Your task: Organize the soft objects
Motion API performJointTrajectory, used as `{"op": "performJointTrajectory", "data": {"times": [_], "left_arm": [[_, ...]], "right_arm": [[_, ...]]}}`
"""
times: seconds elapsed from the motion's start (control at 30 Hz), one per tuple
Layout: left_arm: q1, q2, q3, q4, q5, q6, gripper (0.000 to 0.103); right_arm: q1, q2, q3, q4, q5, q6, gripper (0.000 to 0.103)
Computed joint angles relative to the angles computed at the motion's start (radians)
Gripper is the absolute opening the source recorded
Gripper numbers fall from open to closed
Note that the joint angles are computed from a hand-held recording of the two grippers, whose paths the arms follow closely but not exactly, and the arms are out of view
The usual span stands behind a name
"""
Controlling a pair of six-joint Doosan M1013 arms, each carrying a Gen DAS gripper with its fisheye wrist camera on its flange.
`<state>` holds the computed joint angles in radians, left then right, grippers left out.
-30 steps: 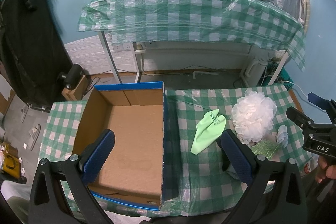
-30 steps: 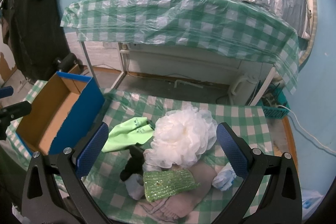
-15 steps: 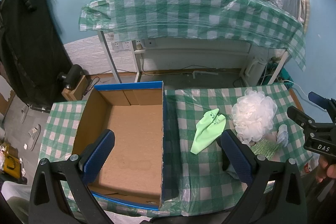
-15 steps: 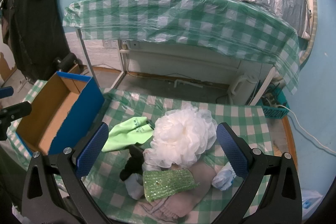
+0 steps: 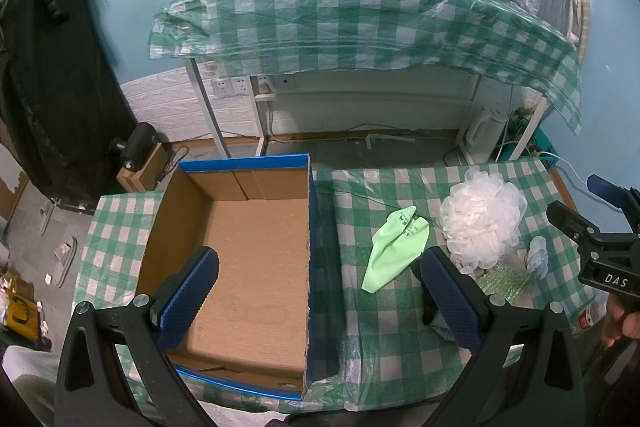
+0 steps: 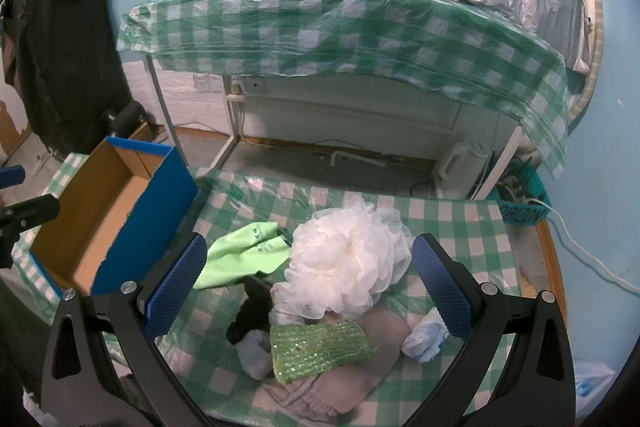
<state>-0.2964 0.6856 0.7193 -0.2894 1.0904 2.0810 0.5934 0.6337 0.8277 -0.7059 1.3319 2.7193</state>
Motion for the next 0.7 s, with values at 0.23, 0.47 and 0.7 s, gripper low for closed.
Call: {"op": "performJointTrajectory", "data": {"times": [0.23, 0.47, 0.7], "left_arm": [[0.000, 0.000, -0.001, 0.000, 0.003, -0.003, 0.102], [-0.001, -0.003, 0.005, -0.001, -0.001, 0.000, 0.102], [-0.002, -0.003, 0.005, 0.004, 0.003, -0.004, 0.102]], "right_arm": [[0.000, 0.000, 0.000, 0.000, 0.000, 0.000, 0.101], [0.000, 0.000, 0.002, 0.001, 0.000, 0.001, 0.101], [0.001, -0.013, 0.028, 0.002, -0.006, 0.012, 0.101]]}}
